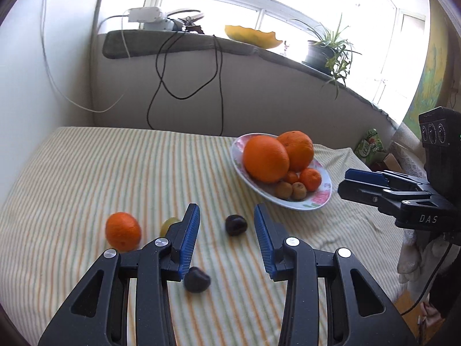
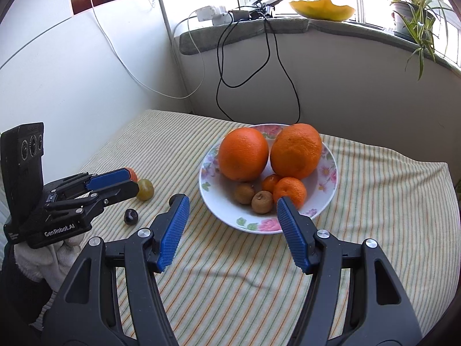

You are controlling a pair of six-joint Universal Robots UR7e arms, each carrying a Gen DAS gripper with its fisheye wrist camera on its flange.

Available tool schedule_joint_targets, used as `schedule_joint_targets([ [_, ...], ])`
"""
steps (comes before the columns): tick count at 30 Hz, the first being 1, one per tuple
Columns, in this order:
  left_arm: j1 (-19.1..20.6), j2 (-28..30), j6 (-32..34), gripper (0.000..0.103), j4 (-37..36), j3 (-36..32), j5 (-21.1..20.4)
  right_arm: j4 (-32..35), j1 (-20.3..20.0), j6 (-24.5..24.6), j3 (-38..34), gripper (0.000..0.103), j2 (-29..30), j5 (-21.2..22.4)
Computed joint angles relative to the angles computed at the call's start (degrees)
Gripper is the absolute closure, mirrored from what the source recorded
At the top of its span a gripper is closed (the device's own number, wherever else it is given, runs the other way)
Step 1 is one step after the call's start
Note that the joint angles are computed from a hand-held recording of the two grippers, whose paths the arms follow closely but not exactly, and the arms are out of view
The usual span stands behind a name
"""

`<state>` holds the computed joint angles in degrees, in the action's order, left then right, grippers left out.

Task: Organize fruits
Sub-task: 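Withdraw both tools from the plate toward the remaining fruits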

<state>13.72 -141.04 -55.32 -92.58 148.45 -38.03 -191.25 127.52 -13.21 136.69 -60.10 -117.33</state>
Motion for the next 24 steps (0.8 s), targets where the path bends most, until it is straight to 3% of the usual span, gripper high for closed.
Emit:
schedule_joint_targets([
  [11, -2.5, -9.7, -14.3, 0.065, 24.9, -4.4, 1.3, 3.5, 2.0, 0.3, -1.7, 0.037, 3.0, 3.2],
  [22, -2.8, -13.3, -19.6, 0.065, 34.5, -6.4, 1.2, 4.7, 3.2, 0.8, -3.1, 0.037, 6.6, 4.7],
  [24, -2.2, -13.3, -18.9, 0.065, 34.1, -6.4, 1.4, 5.0, 3.7, 0.6, -3.4, 0.042, 7.5, 4.8],
])
